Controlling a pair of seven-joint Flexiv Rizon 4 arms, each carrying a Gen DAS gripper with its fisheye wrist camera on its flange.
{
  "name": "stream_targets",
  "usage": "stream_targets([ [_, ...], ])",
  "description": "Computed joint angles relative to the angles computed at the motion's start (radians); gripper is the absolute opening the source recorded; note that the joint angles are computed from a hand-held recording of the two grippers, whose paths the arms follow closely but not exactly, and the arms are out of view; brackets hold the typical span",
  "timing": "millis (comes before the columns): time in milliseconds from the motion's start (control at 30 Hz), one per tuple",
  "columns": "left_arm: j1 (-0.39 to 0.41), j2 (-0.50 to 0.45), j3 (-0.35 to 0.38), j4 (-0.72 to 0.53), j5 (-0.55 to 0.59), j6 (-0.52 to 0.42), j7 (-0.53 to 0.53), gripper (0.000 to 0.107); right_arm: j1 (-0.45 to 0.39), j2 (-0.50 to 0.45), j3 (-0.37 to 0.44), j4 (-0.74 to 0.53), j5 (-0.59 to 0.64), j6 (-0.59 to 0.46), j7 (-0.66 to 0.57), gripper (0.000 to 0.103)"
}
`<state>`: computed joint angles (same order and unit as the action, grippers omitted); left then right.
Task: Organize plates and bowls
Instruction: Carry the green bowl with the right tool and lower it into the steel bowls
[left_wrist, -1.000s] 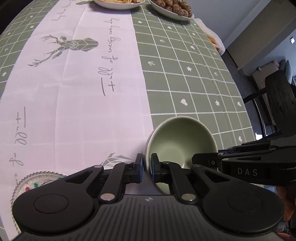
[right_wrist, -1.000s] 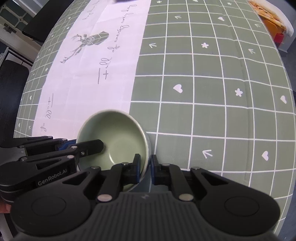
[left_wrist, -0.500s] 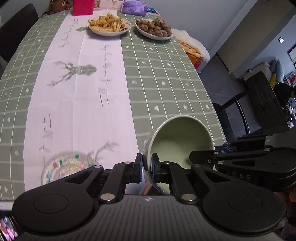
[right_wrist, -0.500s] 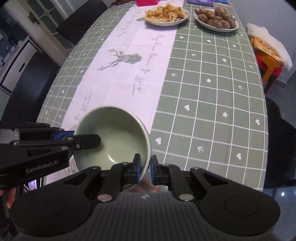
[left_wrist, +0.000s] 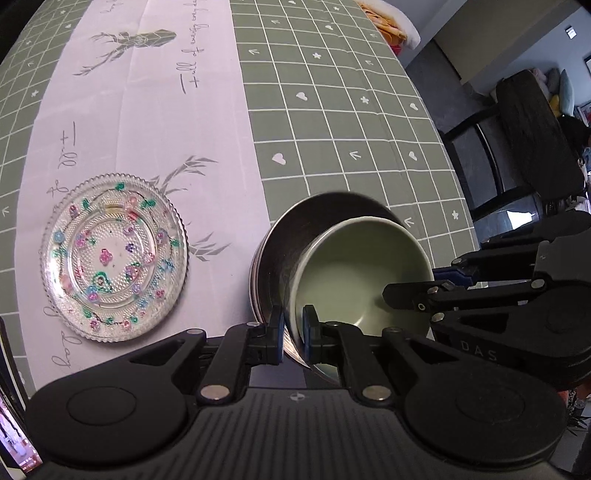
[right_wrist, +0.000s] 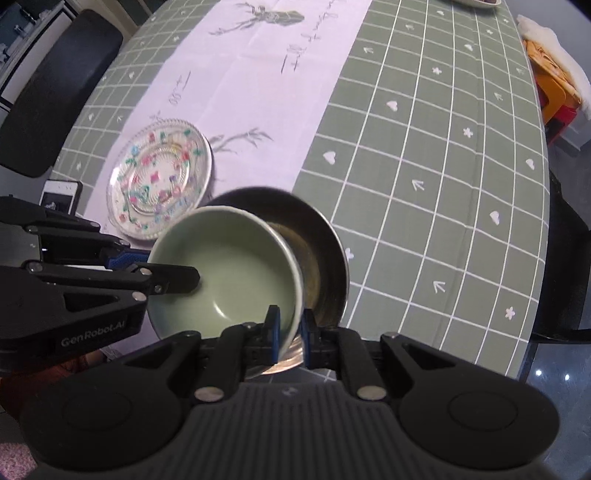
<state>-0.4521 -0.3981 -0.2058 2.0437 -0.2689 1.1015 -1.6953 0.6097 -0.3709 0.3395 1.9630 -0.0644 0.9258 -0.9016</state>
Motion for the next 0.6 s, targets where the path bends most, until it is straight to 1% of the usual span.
stream_targets([
  [300,-0.008,-0.026,0.012,-0.039,0.029,-0.039,-0.016,0.011,-0.004,-0.030,-0.007,-0.005,-0.003,0.004,-0.006,0.007],
  [467,0.009,-0.031,-0.002,-0.035,-0.003,-0.024,-0.008,0.011,-0.004,-0.044,-0.013,-0.002,-0.012,0.025,0.004,0.007],
  [600,0.005,-0.023,0.004,-0.037,0.006,-0.020,-0.008,0.013,-0.008,-0.045,-0.012,-0.003,-0.016,0.025,-0.001,0.007],
])
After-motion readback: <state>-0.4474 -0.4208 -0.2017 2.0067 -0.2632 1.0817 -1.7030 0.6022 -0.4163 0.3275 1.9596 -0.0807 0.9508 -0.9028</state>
